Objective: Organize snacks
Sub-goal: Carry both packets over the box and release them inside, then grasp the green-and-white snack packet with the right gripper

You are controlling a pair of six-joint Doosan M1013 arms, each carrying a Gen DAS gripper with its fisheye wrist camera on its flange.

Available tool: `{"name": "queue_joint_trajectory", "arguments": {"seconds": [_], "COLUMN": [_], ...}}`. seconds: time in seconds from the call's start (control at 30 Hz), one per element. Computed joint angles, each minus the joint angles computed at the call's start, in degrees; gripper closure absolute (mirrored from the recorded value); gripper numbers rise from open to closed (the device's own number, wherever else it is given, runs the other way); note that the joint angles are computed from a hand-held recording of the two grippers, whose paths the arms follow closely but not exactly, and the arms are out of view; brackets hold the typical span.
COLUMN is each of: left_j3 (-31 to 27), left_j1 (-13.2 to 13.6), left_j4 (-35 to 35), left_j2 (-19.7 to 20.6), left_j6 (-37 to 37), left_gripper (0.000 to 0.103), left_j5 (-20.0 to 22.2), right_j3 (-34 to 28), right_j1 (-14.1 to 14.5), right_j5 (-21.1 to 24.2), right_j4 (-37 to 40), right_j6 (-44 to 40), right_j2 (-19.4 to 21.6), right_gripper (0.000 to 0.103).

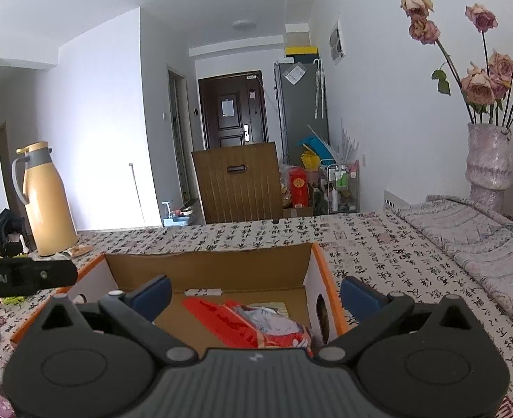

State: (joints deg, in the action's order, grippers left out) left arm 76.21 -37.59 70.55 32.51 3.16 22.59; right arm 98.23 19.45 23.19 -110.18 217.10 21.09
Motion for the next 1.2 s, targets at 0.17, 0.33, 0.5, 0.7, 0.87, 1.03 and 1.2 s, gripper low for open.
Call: {"name": "queue_joint_trajectory", "arguments": {"seconds": [0.17, 0.33, 0.5, 0.7, 0.87, 1.03, 1.2], "left_j3": [1.6, 4.07, 6.18, 8.55, 11.03, 13.42, 15.59], "left_j1": [-0.33, -0.67, -0.93, -1.09, -1.25, -1.24, -1.3], "left_j4": [4.4, 9.59, 10.58, 9.03, 10.16, 11.56, 11.81], "left_j2": [-1.4, -3.03, -4.31, -5.52, -6.59, -7.51, -7.99], "left_j6": [-3.84, -8.13, -9.19, -7.93, -8.76, -10.61, -12.13], "left_gripper": [0.0, 0.0, 0.0, 0.0, 0.0, 0.0, 0.0], "left_j5": [-0.52, -1.35, -1.47, -0.96, -0.43, 0.03, 0.58], "right_j3": [0.84, 2.1, 3.82, 6.46, 8.46, 10.26, 12.32], "right_j1": [0.52, 1.21, 1.7, 2.4, 2.79, 2.84, 2.96], "right_j5": [1.1, 1.93, 2.49, 3.23, 3.68, 3.78, 3.49], "right_j4": [-0.48, 0.54, 1.3, 1.87, 2.87, 3.54, 3.71], "right_j6": [0.01, -1.09, -1.19, -1.18, -2.03, -2.76, -2.25], "right_j2": [-1.07, -2.15, -3.41, -5.1, -6.32, -7.21, -7.8], "right_gripper": [0.0, 0.0, 0.0, 0.0, 0.0, 0.0, 0.0]}}
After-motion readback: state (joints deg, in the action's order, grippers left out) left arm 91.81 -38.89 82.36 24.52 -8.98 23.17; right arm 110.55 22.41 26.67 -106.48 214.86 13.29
